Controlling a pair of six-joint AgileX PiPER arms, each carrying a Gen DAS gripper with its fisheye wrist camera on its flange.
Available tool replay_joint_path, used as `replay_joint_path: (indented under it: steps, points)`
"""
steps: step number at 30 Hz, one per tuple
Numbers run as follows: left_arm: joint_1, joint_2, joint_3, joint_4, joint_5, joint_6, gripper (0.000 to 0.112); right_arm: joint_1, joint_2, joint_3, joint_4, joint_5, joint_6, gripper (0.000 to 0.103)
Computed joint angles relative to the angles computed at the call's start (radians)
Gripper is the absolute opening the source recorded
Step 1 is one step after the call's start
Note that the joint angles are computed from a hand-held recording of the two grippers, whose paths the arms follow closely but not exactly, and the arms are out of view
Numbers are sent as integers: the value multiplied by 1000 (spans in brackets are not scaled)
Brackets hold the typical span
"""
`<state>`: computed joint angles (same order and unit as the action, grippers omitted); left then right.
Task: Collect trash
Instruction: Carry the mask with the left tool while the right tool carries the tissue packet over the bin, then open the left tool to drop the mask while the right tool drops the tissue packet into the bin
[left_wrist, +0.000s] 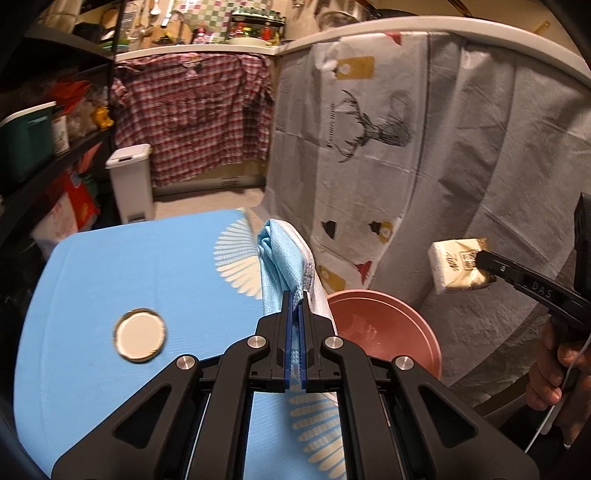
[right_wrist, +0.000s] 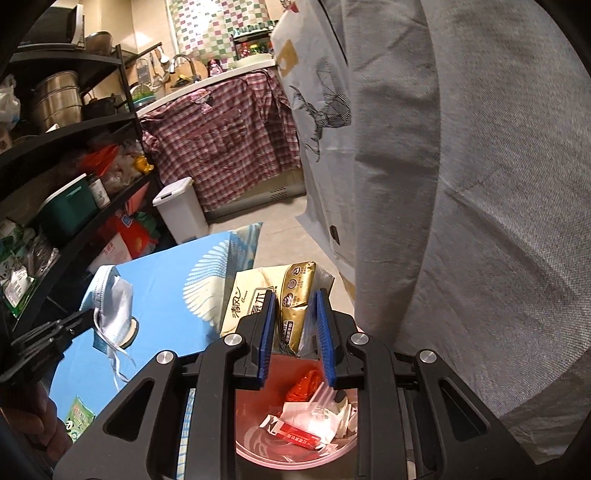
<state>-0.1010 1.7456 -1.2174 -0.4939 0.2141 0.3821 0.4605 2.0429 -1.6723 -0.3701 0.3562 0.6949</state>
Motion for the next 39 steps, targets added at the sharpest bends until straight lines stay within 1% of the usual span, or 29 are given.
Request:
replay_joint_path:
  steps: [2, 6, 13, 15, 20, 27, 30, 31, 32, 33, 34, 35, 39]
  points:
    - [-15, 21, -12, -66, 1, 62, 3, -2, 9, -8, 6, 7, -3, 23]
    - [-41, 62, -33, -103, 4, 102, 3, 4, 27, -26, -20, 23, 12, 23]
    - [-80, 119, -79, -85, 9, 102, 3, 14, 59, -64, -54, 54, 22, 23]
    - [-90, 132, -96, -55, 13, 73, 3, 16, 72, -84, -60, 74, 22, 23]
    - [-108, 168, -135, 7, 24, 10, 3, 14, 76, -87, -53, 78, 15, 23]
    - [-110, 202, -169, 10, 43, 16, 3, 17, 84, -94, -57, 87, 17, 23]
    - [-109, 217, -191, -17, 69, 56, 4, 16, 100, -114, -44, 101, 0, 27]
    - [-110, 227, -205, 1, 84, 44, 7, 17, 109, -128, -45, 117, -2, 30]
    - [-110, 232, -213, 3, 94, 45, 15, 17, 120, -144, -39, 134, -10, 37]
    - [-109, 230, -209, -3, 91, 49, 21, 19, 126, -153, -46, 145, -1, 41]
    - [-107, 226, -204, -12, 87, 56, 31, 20, 125, -150, -60, 143, 14, 48]
    - [-105, 222, -199, -17, 82, 59, 33, 20, 123, -146, -78, 142, 34, 50]
    - [-90, 206, -180, -55, 75, 81, 33, 15, 112, -129, -99, 134, 74, 52]
